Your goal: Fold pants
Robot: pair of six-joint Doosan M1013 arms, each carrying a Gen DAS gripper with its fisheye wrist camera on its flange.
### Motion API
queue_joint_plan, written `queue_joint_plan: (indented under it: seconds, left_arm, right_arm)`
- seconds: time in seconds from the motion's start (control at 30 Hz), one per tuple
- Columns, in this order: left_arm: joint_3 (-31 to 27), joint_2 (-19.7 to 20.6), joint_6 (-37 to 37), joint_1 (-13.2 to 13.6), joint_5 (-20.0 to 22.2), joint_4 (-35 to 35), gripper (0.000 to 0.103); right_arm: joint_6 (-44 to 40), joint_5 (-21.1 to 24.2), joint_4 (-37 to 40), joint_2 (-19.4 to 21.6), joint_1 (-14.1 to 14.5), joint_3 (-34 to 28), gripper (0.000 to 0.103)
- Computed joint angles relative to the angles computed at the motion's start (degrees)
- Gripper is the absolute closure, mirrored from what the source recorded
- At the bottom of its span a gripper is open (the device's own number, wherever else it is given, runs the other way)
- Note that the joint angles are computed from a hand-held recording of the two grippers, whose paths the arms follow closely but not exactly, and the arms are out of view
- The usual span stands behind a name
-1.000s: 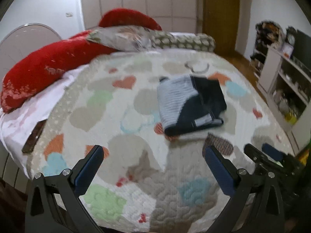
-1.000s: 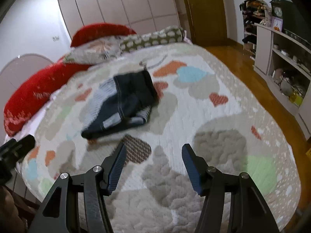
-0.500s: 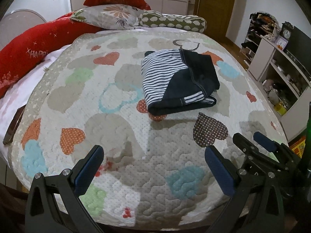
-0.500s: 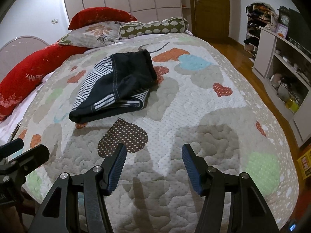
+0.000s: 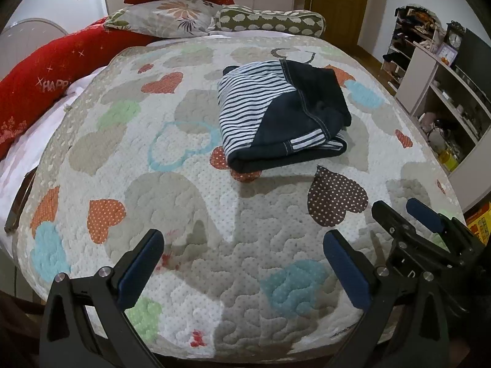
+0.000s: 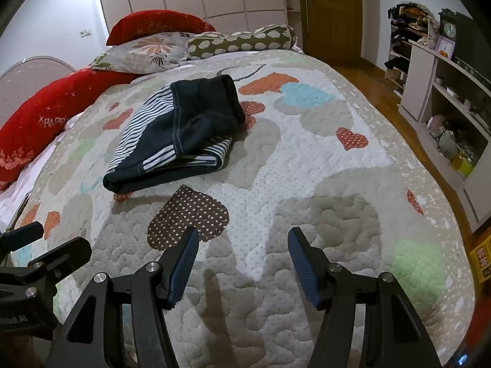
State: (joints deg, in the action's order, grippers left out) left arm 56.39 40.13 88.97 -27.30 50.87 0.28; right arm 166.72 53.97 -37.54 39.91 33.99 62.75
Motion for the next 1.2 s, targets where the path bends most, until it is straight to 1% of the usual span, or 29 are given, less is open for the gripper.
queue_joint_plan:
  seconds: [0.2,0.4,0.7,0.9,1.03,1.1,1.2]
  left_arm:
    - [-0.6,0.45,0.13,0.11,0.88,-0.46,0.0]
    - [-0.12,0.32,0.03,0.09,-0.09,-0.11,0.0]
    - [-1.12,0.91,0.48,0.34,1.56,-1.53,0.0]
    - [-4.37,2.4,-0.19,0.61,2.62,-1.71,0.0]
    - [-6.76,3.62,-0.89,0.08,1.4,1.41,0.0]
    - [-8.2,4.34,-1.04,-0.07,1.36,2.17,0.0]
    - [-9.96,5.24,-0.45,0.12,1.81,1.16,0.0]
  right_arm:
    - [-0.62,-0.44,0.39,0.2,-0.08,-0.1,0.038]
    - [-0.72,-0.12,0.44,0.44,-0.09,-0.44,0.038]
    - [-0.51,-0.49,1.47,0.61,-0.11,-0.32,0.037]
    - [-0.44,-0.08,0.41,0.73,-0.06,-0.53,0.037]
    - [-1.19,-0.13,-0.91,0.74,-0.39,-1.31,0.037]
    - [-2.68,0.77,-1.29,1.16,-0.71,-2.54,0.034]
    - [-5.88,3.51,-1.29,2.25,-0.99,-4.9,0.033]
